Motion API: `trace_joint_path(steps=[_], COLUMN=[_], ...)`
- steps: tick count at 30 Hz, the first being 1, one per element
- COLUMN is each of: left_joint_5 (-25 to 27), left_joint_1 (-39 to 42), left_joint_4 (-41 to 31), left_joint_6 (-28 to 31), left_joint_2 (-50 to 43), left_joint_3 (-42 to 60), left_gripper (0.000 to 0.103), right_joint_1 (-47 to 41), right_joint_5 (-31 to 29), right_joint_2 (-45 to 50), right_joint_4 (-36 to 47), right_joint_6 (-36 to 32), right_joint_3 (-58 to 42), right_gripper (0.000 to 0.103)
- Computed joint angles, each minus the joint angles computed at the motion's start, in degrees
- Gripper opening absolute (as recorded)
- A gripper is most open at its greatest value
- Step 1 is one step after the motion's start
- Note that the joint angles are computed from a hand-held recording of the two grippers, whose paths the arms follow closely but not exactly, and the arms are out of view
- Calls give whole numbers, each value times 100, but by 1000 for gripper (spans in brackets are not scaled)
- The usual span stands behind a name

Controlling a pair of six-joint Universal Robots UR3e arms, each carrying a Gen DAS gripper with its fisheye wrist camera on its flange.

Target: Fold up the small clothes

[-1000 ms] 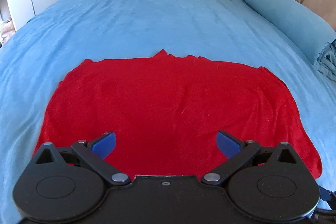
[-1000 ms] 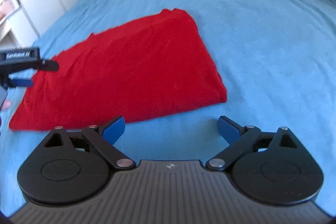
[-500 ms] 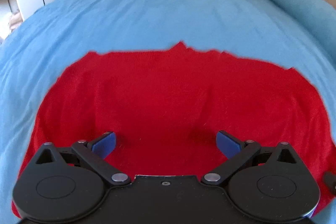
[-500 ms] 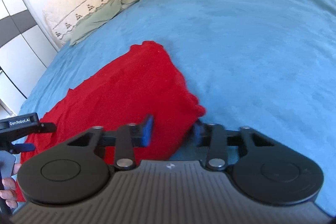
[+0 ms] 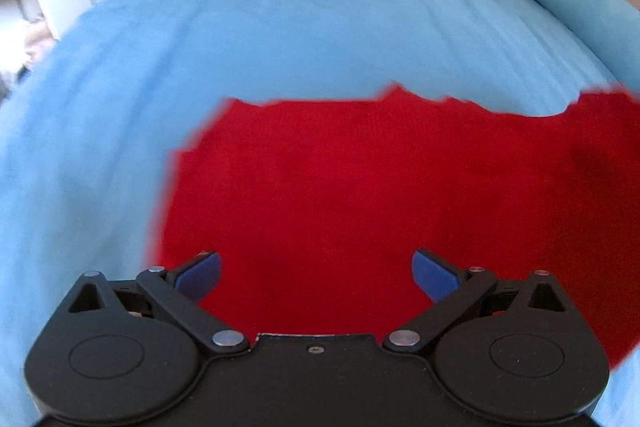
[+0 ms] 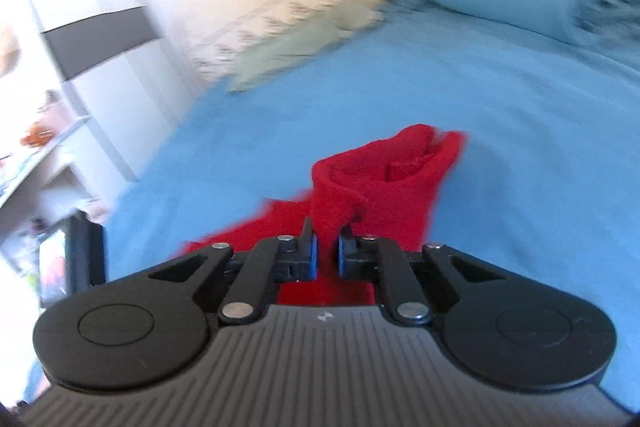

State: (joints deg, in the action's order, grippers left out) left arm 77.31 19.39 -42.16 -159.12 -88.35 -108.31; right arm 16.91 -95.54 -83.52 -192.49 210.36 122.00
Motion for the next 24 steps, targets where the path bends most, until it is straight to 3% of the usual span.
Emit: trace_joint_path(steps=[5,8,12,18,20,22,24], left_joint_5=[-599,-750,-884,-1317,-1365,-1526,-1758], left_joint_1=[1845,2777,3609,4269,4244,4360,4437], left_joint_4=[-502,-440,-528,-952,-890,-1196,-1533], left_joint_6=[1627,2397,2934,3423,3372,3446,3514], left_joint_2=[1016,1294,1223,1342,1165,1357,1463], left_joint_3=[-521,-939,-1193,-1327,-1212,-1180,-1019], left_gripper=[103,103,103,103,103,103,103], right_joint_1=[1057,1560,2115,2449,2470,2543,2558], right_joint_5=[266,581,432,102,105,106,134], right_joint_2=[1310,2260,3457,4106,4089,4090,3914], right_joint_4=[182,263,1144,1528,1487,1555,1310], right_joint_6=[-621,-1043,-1491,-1911,-2101,-2274,-2497], right_joint_3=[-1989,-2986,-4209,-4685,-4626,-4705,-4424], right_gripper=[24,24,24,25,32,53,81])
